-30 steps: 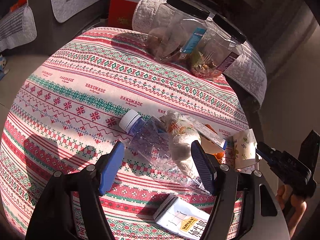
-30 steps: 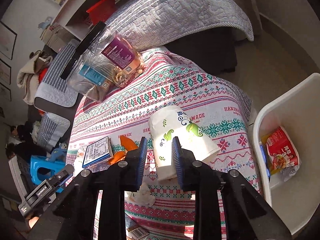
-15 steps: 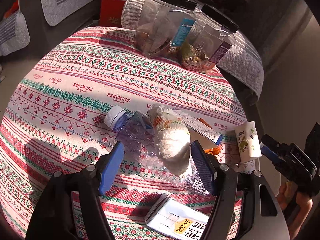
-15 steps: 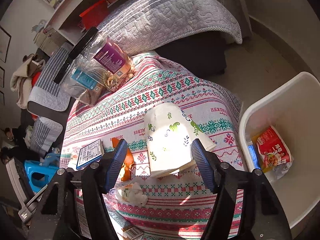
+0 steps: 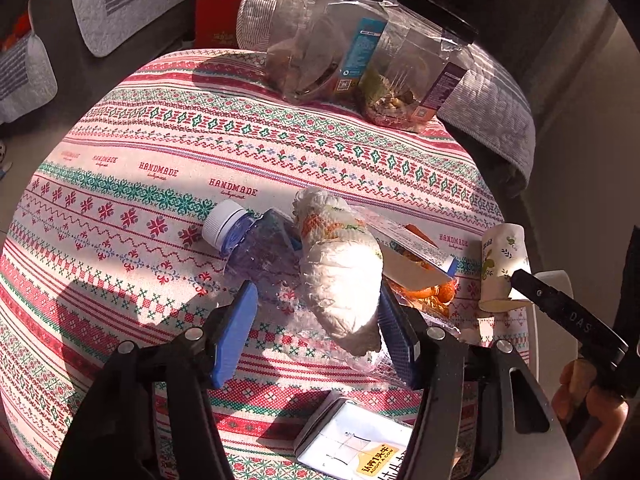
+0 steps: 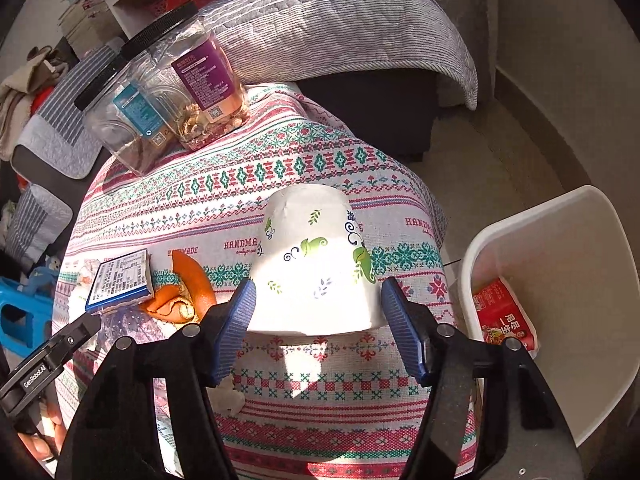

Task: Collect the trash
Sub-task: 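Grasp the white paper cup rim with the right gripper while the left gripper grasps the white plastic bag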

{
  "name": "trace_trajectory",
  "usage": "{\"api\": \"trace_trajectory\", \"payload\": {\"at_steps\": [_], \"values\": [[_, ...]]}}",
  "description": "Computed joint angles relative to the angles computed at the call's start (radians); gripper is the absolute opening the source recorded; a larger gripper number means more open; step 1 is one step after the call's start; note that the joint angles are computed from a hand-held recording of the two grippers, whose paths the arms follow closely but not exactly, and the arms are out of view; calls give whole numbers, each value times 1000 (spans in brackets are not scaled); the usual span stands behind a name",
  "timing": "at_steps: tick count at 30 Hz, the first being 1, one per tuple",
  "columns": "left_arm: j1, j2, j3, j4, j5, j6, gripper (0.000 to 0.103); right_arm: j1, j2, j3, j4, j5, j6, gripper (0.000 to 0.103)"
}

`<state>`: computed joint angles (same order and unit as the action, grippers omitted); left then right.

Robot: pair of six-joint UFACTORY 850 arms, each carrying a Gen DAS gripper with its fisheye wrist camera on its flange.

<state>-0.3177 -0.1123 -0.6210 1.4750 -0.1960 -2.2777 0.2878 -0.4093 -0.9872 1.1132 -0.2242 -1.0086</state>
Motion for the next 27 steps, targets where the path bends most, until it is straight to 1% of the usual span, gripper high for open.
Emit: {"api": "trace_trajectory", "payload": {"at_steps": [1, 2, 3, 4, 5, 7, 10, 11, 13, 14, 16, 18, 19, 20, 22, 23, 24, 25, 26, 27], "values": [[2, 2, 2, 12, 2, -10, 46, 2, 1, 2, -2, 3, -3, 60], [4, 7, 7, 65, 8, -62, 39, 2, 3, 3, 2, 5, -10, 56], [5, 11, 10, 84, 9, -82, 35, 1, 7, 5, 26, 2, -37, 50], [3, 15, 11, 84, 5, -83, 24, -2, 8, 6, 51, -7, -64, 47], [1, 16, 10, 52, -3, -50, 12, -3, 10, 6, 61, -13, -74, 42], [4, 18, 14, 85, 7, -84, 9, -6, 8, 4, 62, -28, -79, 38], [11, 27, 25, 176, 23, -187, 6, -15, 8, 4, 99, -56, -108, 37], [14, 33, 31, 217, 29, -233, 6, -20, 9, 5, 120, -68, -125, 39], [18, 49, 42, 286, 32, -310, 5, -35, 10, 2, 135, -104, -113, 53], [19, 58, 48, 336, 35, -362, 5, -44, 11, 3, 157, -125, -121, 62], [22, 75, 59, 429, 44, -461, 4, -51, 17, 4, 158, -145, -118, 66], [21, 94, 69, 485, 44, -524, 4, -47, 28, 5, 104, -148, -109, 73], [21, 105, 75, 510, 44, -556, 4, -36, 39, 10, 66, -129, -110, 75], [19, 117, 82, 539, 43, -593, 4, -13, 58, 28, 45, -67, -136, 74], [16, 139, 96, 592, 39, -660, 4, 60, 111, 86, -3, 141, -254, 74], [14, 147, 102, 599, 37, -675, 4, 93, 129, 113, -83, 245, -287, 74], [13, 154, 107, 615, 37, -697, 4, 127, 134, 139, -122, 350, -332, 74], [13, 161, 111, 639, 39, -725, 4, 149, 125, 155, -119, 426, -388, 72], [12, 164, 113, 647, 40, -736, 4, 163, 108, 155, -74, 460, -439, 63], [9, 168, 114, 641, 39, -731, 4, 167, 93, 143, 10, 453, -516, 57]]}}
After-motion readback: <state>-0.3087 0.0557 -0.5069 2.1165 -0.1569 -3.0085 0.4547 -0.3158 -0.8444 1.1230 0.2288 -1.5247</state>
